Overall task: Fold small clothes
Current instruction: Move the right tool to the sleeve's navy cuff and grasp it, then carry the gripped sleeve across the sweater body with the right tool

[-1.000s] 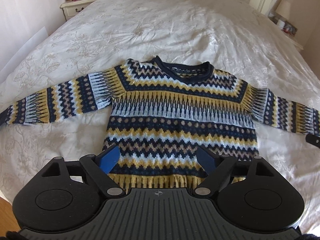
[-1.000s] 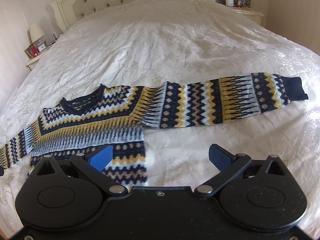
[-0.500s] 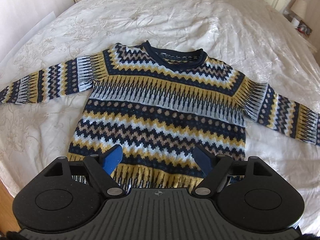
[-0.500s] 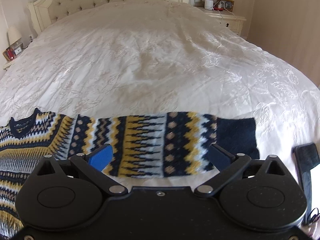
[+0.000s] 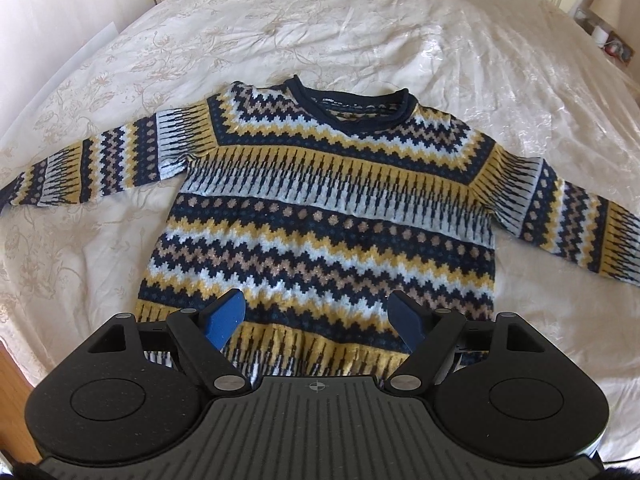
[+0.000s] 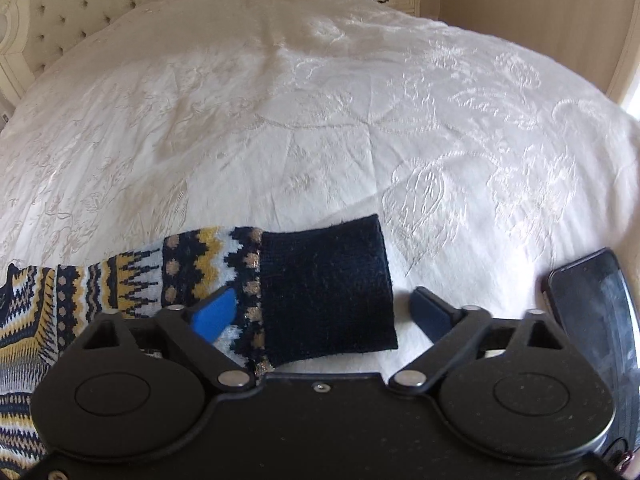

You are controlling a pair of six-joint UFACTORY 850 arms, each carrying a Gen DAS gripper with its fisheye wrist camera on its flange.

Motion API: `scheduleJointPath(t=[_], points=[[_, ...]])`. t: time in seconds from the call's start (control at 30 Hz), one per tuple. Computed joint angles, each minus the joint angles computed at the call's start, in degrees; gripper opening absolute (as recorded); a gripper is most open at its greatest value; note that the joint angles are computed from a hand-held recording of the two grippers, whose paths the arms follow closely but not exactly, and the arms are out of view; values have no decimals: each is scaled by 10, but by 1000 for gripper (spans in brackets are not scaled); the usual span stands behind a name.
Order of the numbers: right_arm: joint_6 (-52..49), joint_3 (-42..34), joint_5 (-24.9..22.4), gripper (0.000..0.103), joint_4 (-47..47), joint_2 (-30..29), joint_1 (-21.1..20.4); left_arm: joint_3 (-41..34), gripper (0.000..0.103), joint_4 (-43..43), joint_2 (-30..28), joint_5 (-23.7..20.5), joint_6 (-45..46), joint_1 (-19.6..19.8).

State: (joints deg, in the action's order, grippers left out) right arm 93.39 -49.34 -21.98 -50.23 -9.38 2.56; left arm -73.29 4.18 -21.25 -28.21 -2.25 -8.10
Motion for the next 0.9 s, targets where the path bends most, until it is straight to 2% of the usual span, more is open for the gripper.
scheduleJointPath(t=[0.07,0.1,0.13,0.17,0.2,0.23,0.43,0.57,0.7,0.8,0.9], points=[[32,3,-7,75,-18,-3,3,0,78,-1,0,-1,5,4],[49,1,-12,66,-28,-3,7,1,78,-3,1,-1,9,7],[62,2,-9,53,-37,-1,9,1,78,-6,0,0,15,11],[75,4,2,45,-45,4,10,0,78,-10,0,0,22,14],[77,4,16,26,-41,8,10,-1,78,-17,-2,0,32,19],[77,0,25,21,-34,9,12,-2,78,-25,-4,0,44,23],[142,-53,-4,21,-101,5,71,-22,78,-99,-24,1,162,55],[140,-131,-17,21,-112,-33,118,-51,78,-160,-49,-13,264,84],[115,-235,-14,21,-104,-101,161,-86,78,-184,-76,-21,318,113],[92,-321,6,21,-91,-166,186,-117,78,-192,-100,-28,341,137],[38,-415,23,21,-46,-239,208,-150,78,-190,-126,-37,350,155]])
